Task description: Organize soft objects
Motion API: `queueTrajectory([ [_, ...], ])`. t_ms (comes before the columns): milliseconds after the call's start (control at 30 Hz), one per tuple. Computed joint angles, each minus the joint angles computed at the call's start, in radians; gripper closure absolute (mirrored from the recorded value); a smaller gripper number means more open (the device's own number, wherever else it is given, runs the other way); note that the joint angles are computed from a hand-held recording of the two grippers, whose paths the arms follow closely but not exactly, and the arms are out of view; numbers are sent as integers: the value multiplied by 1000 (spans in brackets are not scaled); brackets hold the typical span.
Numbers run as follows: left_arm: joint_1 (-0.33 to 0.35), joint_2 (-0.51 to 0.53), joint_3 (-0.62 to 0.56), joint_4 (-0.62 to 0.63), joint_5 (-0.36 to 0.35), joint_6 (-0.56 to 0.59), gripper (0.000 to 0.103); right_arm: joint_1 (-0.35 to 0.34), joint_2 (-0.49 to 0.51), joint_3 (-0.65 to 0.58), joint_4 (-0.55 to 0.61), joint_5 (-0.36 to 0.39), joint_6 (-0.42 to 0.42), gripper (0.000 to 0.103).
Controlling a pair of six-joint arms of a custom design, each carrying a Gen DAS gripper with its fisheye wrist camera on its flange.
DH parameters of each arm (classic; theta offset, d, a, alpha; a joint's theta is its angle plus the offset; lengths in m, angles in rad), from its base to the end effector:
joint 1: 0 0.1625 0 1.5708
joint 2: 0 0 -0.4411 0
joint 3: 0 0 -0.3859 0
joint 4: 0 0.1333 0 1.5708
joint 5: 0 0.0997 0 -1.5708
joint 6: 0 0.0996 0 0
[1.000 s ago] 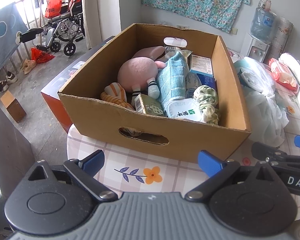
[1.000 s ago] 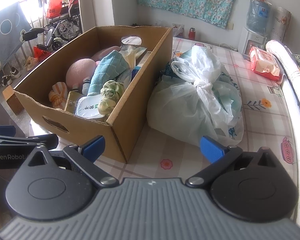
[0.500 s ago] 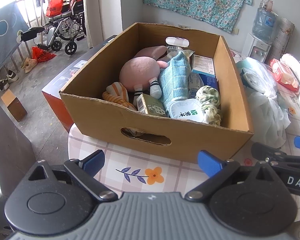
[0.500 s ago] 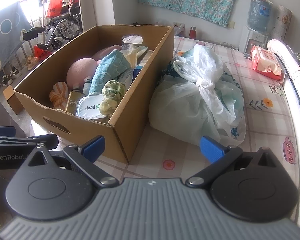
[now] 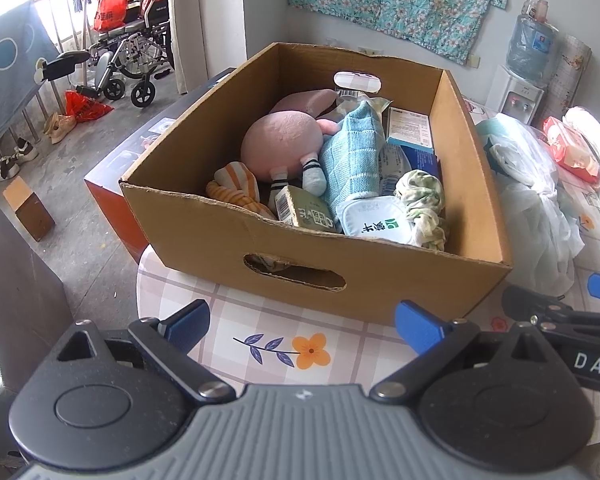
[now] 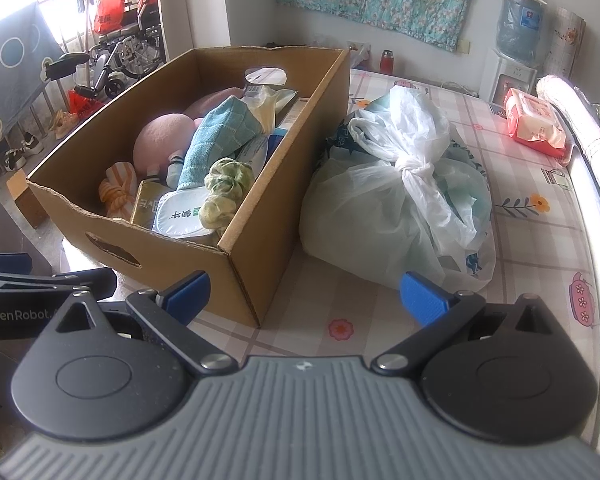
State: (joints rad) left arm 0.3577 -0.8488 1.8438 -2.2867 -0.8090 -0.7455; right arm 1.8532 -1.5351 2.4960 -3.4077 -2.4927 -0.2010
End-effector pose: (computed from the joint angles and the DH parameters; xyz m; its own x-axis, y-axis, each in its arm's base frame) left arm -0.4703 -0.3915 0.0731 -0.6661 0.3186 -0.6744 0.6106 0.7522 -0.2477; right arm 0.1485 -0.3181 0.3250 -0.7002 0.2882 0.6532 -0.3247 0.6862 -0.6509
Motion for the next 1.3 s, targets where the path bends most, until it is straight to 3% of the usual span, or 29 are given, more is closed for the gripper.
queueTrajectory([
  [1300, 0, -1, 1, 7, 1, -8, 3, -3, -9, -2, 27, 5, 16, 1],
])
